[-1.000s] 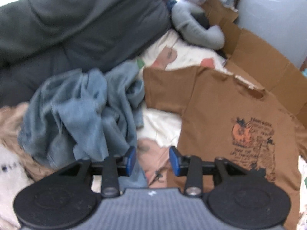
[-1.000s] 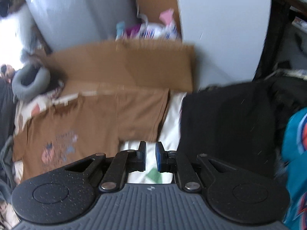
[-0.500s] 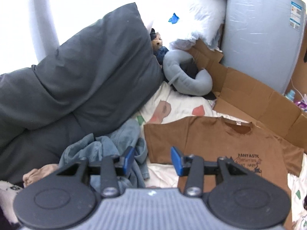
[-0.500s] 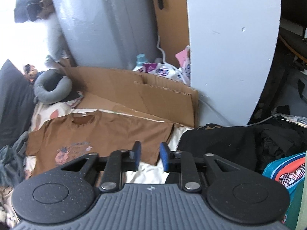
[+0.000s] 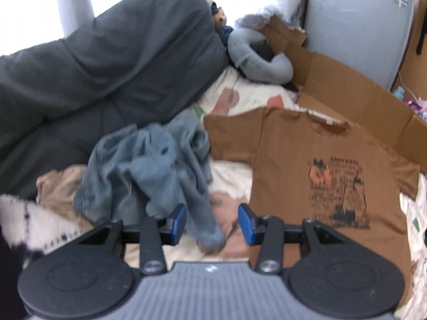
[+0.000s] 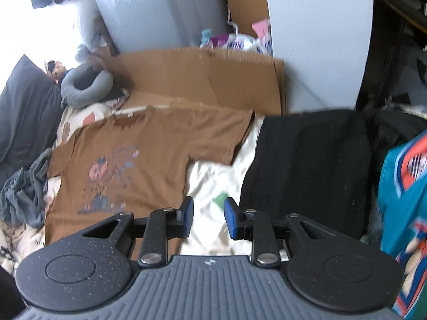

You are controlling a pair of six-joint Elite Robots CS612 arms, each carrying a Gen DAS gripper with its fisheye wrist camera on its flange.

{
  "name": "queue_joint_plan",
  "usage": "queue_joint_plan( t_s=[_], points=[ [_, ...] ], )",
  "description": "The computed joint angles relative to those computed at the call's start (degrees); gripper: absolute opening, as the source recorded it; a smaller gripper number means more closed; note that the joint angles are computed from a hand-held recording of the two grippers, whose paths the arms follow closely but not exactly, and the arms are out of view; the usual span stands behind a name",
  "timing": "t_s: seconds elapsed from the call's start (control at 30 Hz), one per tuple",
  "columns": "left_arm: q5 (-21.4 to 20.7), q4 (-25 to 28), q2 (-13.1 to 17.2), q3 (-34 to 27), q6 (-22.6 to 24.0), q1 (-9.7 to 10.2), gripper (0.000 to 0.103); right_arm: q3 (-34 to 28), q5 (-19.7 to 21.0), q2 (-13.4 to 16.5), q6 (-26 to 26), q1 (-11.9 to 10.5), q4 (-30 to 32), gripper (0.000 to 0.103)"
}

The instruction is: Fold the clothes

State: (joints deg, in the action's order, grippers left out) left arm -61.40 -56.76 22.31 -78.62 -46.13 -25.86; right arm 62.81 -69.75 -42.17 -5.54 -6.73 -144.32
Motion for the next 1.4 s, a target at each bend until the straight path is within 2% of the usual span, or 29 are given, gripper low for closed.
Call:
queue_joint_plan(
  t_s=[0.2, 0.47, 0.7, 0.93, 1.17, 1.4],
  points=[
    [-1.7, 5.9, 2.1, -3.0, -4.1, -0.7, 0.045, 6.3, 0.7, -1.3, 0.8, 0.5, -1.8, 0.029],
    [-4.3, 10.6, 4.4, -3.9, -8.3, -0.93, 0.045, 9.4, 1.8, 0.1, 1.1, 1.9, 1.4, 0.029],
    [-7.6, 11.6, 6.0, -2.7, -7.5, -0.88, 0.053, 9.8, 2.9, 1.4, 0.1, 2.8, 3.5, 0.029],
    [-11.0, 10.6, 7.2, -1.3, -6.1, -1.0, 0.054, 10.6, 1.3, 2.4, 1.2, 3.2, 2.8, 0.029],
    [-12.8, 9.8, 7.4, 0.4, -4.4, -1.08, 0.058, 10.6, -1.8, 3.7, 2.8, 3.4, 2.4, 0.029],
    [-13.9, 10.5, 7.4, 2.6, -5.5, -0.83, 0.065, 10.8, -1.4, 4.8, 3.4, 3.6, 1.6, 0.029]
  ],
)
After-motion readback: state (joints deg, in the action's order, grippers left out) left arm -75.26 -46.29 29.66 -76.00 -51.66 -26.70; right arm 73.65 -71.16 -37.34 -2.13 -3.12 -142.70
